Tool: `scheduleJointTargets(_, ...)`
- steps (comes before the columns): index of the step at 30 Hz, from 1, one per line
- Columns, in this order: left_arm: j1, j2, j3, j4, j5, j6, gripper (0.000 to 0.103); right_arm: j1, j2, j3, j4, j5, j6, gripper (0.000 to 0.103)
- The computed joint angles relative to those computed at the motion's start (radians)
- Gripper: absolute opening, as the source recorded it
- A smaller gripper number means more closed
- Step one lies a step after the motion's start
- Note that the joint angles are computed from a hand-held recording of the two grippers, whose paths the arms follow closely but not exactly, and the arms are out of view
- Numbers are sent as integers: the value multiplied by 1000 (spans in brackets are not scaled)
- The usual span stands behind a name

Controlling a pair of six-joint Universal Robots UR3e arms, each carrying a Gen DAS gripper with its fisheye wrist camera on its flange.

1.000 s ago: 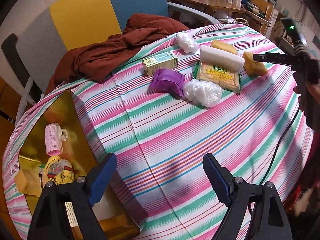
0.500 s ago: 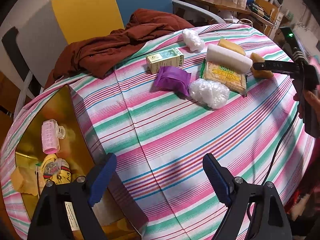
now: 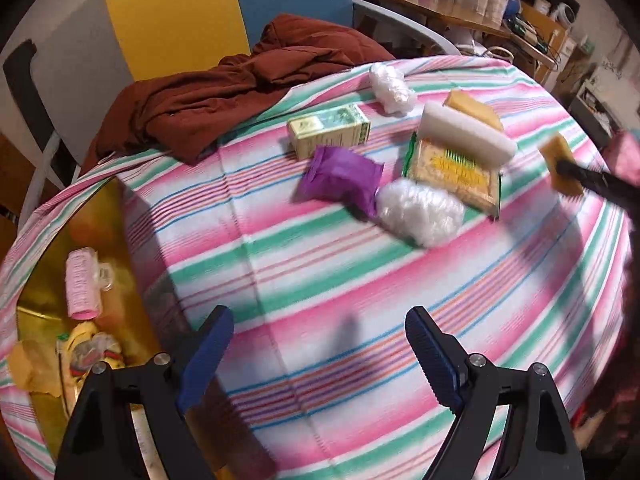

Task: Organize objects
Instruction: 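Grasp the large yellow sponge with the right gripper and lift it, then grasp the clear plastic bundle with the left gripper while the right holds the sponge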

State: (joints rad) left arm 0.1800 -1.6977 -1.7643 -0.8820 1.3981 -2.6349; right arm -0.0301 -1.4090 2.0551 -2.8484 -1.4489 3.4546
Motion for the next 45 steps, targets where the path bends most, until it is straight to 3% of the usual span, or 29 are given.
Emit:
scheduleJointTargets(9, -150, -250, 336, -132, 72, -178, 89, 2, -222, 267, -92, 47, 40, 68)
scheduleJointTargets(14, -199, -417, 588, -311, 105, -340, 89, 35, -250, 309, -118, 28, 65, 68)
scheduleJointTargets(18, -201, -516, 745, -444, 70, -478, 89, 59, -238, 325, -159, 37, 87, 68)
scheduleJointTargets(27, -191, -524, 796, -468, -18, -624, 90, 82, -211, 367, -228, 63, 115, 68)
scheduleJointTargets(32, -215, -578, 860, -522, 24, -691, 90, 67, -230, 407, -244, 79, 113, 68)
scheduleJointTargets(38, -231, -560, 790, -468, 76, -766, 87, 51, -237, 446, -277, 98, 123, 68)
scheduleJointTargets(41, -236, -567, 810, -479, 89, -775, 78, 58, -231, 450, -297, 96, 138, 68)
scheduleJointTargets(45, -244, -555, 811, -482, 128, -757, 52, 76, -236, 450, -299, 79, 150, 68)
